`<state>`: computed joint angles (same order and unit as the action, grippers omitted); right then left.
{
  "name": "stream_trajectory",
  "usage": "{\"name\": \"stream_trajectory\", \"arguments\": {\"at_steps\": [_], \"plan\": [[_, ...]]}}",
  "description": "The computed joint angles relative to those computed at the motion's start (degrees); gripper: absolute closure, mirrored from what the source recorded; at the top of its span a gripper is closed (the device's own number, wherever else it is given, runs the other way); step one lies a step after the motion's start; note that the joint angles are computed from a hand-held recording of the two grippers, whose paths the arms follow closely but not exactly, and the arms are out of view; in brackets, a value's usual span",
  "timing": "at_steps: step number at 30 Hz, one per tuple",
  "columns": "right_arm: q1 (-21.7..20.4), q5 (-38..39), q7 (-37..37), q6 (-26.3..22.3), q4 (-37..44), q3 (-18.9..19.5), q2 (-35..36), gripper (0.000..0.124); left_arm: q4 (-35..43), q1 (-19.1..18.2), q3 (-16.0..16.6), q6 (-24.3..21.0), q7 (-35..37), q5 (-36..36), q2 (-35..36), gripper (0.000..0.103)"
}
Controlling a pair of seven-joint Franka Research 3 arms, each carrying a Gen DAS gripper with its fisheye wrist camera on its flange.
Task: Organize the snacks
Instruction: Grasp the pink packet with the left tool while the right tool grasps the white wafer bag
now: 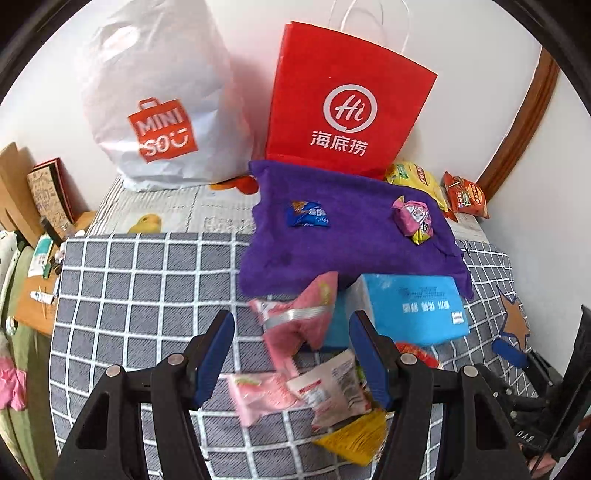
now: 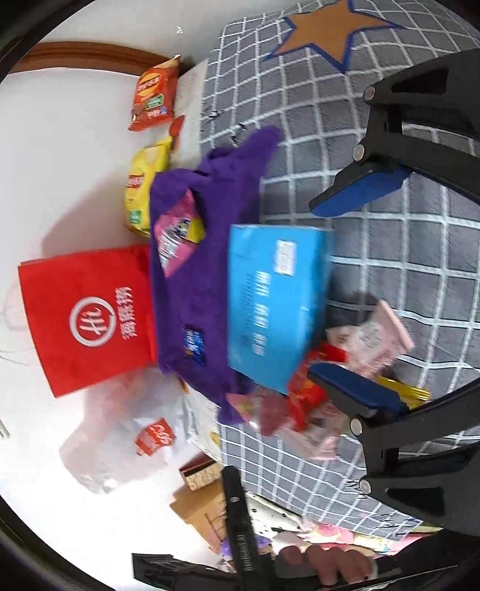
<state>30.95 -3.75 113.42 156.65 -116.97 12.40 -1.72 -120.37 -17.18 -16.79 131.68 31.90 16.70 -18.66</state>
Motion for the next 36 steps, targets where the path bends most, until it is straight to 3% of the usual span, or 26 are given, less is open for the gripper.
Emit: {"name": "stream_trajectory", "arguments": {"at_steps": [8,22,27,36], "plan": [[1.4,2.3,-3.6,1.1,-2.8,1.1,0.3,0.054,-7.1,-0.5,1.0,2.4,0.4,-2.4,-5.4,0.040],[3.6,9.4,-13.9,1.4,0.8,0.7,6.6,0.057,-12.3,-0.8,2.8,6.0,3.6,-6.8,-6.9,0.040],[4.1,11.7,-18.7,1.6,0.9,0.5,6.9,0.077,-12.8,-0.7,2.5,5.9,4.1,-7.2,-7.0,0.040],[3.6,9.5,-14.0,2.0,-5.9,0.3,-0.1,0.081,-12.8,-0.6,2.1,5.6,4.8,-6.9,-6.4,0.040]]}}
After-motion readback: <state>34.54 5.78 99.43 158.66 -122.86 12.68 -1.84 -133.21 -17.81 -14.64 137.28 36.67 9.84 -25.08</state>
